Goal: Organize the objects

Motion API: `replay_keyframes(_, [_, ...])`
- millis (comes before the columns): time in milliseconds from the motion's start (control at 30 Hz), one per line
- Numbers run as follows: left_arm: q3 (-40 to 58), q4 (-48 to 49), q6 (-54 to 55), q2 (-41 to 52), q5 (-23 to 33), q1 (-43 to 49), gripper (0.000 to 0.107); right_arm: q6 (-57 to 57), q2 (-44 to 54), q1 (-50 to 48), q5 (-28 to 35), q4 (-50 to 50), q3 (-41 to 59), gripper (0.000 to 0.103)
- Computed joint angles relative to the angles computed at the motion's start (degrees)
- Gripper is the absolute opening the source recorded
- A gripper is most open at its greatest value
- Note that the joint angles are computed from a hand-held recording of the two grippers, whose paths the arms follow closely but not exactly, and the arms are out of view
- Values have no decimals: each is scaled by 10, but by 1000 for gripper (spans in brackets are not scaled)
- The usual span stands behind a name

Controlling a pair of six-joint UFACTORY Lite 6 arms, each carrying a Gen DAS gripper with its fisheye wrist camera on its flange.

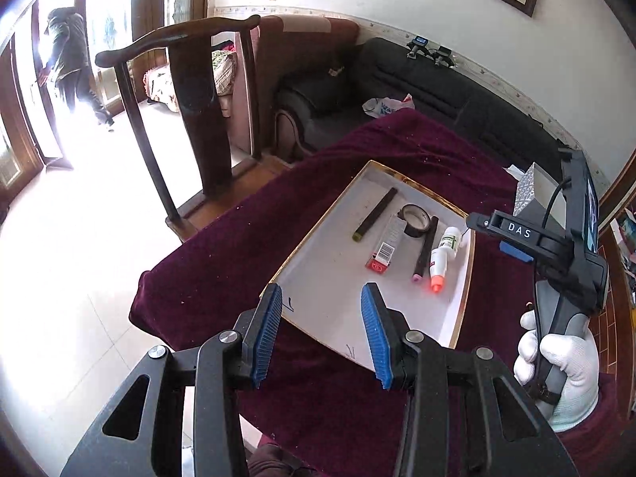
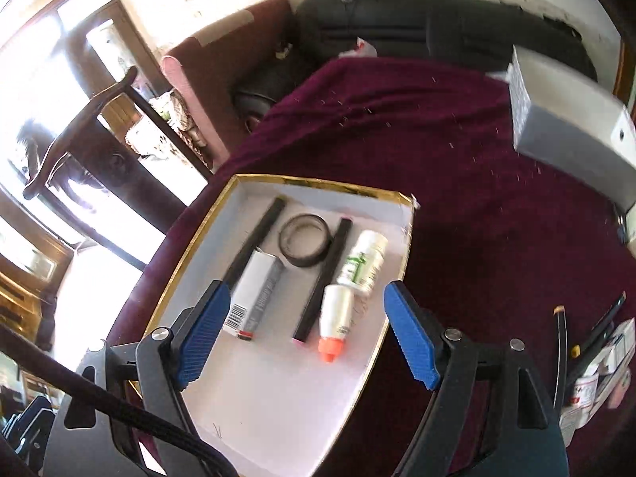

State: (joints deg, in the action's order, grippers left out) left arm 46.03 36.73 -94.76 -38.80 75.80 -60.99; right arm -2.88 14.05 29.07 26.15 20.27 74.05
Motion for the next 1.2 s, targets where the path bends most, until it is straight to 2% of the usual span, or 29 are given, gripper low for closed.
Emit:
replay_keyframes(200, [36, -19, 34, 74, -63, 33, 36, -65, -26, -64, 16, 61, -39, 80])
replay_keyframes(367, [117, -36, 84, 191, -140, 47, 36, -154, -99, -153, 46, 141, -114, 80])
replay_keyframes(533, [213, -79, 153, 323, -237, 60, 36, -196, -190, -244, 67, 135, -190, 80])
replay_keyframes(633, [264, -108, 202, 384, -277, 64, 36, -225, -226, -319, 80, 133, -236, 80])
replay_keyframes(800, [286, -223, 324, 457, -374, 118, 36, -238, -259, -434, 111, 127, -284, 80])
replay_keyframes(900, [315, -330, 446, 521, -425, 155, 36, -200, -308, -480, 126, 82, -305, 80])
replay_keyframes(1067, [413, -493, 651, 649, -449, 171, 36, -89, -386, -532, 162, -35, -325, 80])
replay_keyframes(1200, [553, -548, 717, 779, -421, 163, 36, -55, -454, -580, 208, -69, -350, 80])
